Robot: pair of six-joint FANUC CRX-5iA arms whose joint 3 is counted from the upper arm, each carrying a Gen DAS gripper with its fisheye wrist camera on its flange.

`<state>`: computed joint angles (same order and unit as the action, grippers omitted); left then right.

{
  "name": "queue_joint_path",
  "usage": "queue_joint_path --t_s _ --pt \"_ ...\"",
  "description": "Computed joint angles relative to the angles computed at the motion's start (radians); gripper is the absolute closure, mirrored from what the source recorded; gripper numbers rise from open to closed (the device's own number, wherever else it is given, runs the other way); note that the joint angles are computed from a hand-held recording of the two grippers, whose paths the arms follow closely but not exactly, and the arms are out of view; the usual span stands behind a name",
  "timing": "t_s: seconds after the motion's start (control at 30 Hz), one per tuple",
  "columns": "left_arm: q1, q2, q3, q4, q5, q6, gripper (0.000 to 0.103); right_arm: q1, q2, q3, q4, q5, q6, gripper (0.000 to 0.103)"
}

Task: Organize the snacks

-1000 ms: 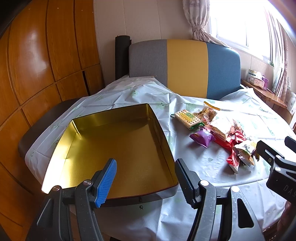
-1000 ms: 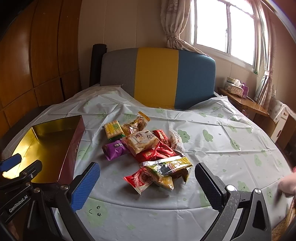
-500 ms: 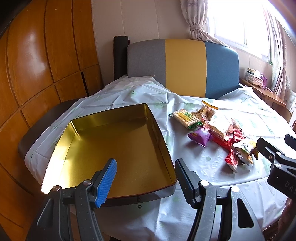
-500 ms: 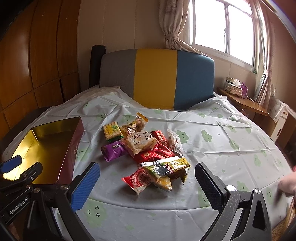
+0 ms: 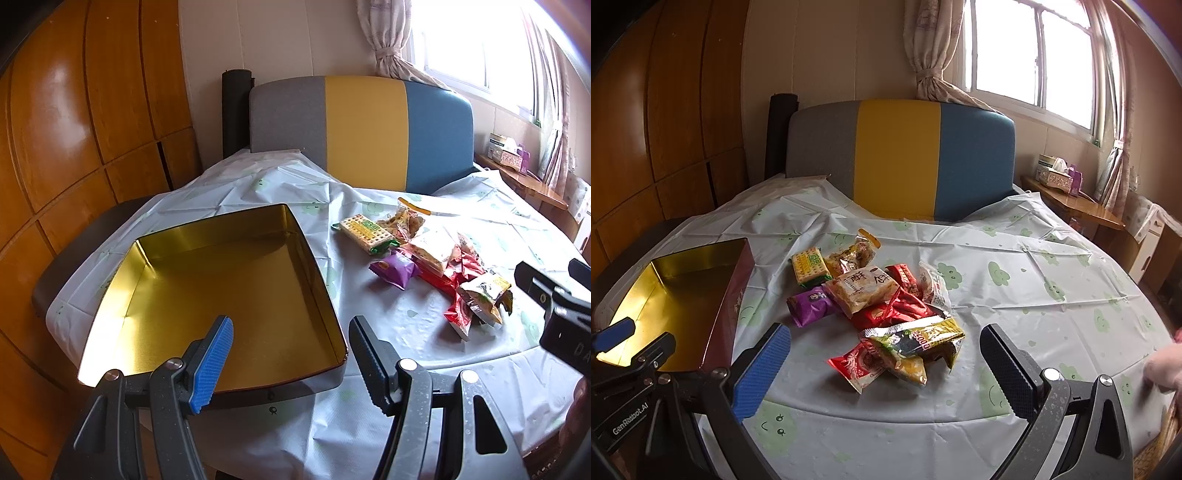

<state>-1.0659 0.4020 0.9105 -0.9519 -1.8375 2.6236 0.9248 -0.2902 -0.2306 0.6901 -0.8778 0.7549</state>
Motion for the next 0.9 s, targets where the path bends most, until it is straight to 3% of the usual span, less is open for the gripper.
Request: queue_joint_path --t_s 0.27,0.37,0.43,0.47,0.6,0.67,0.9 --pt "0.015 -0.005 -0.011 0.039 0.028 0.002 0.037 -0.078 0.029 0.072 -0.087 0.006 0.063 0.0" --pt "0.041 -0.049 -0.076 0.12 0.131 0.032 0.037 -0.145 0.062 0.156 -0.207 -0.015 0.157 0.0" --pt "0.081 -0.091 -0.144 0.219 0.246 0.049 0.037 -0.212 0.101 0.239 -0.311 -0.048 0.227 0.0" --pt "0.088 -0.09 -0.147 0.232 0.26 0.038 0.037 -0.256 0.126 0.292 -0.385 -0.072 0.269 0.0" --pt "0.13 -0.05 -0.114 0.326 0.297 -0.064 0.037 -0.437 0.249 0.498 -0.658 -0.212 0.409 0.0" --pt "0.167 -0.051 -0.126 0.415 0.343 -0.095 0.037 -0.485 0.285 0.528 -0.687 -0.248 0.42 0.0" --pt "0.239 0.045 0.004 0.574 0.358 -0.315 0.043 -0.585 0.343 0.592 -0.81 -0.316 0.359 0.0"
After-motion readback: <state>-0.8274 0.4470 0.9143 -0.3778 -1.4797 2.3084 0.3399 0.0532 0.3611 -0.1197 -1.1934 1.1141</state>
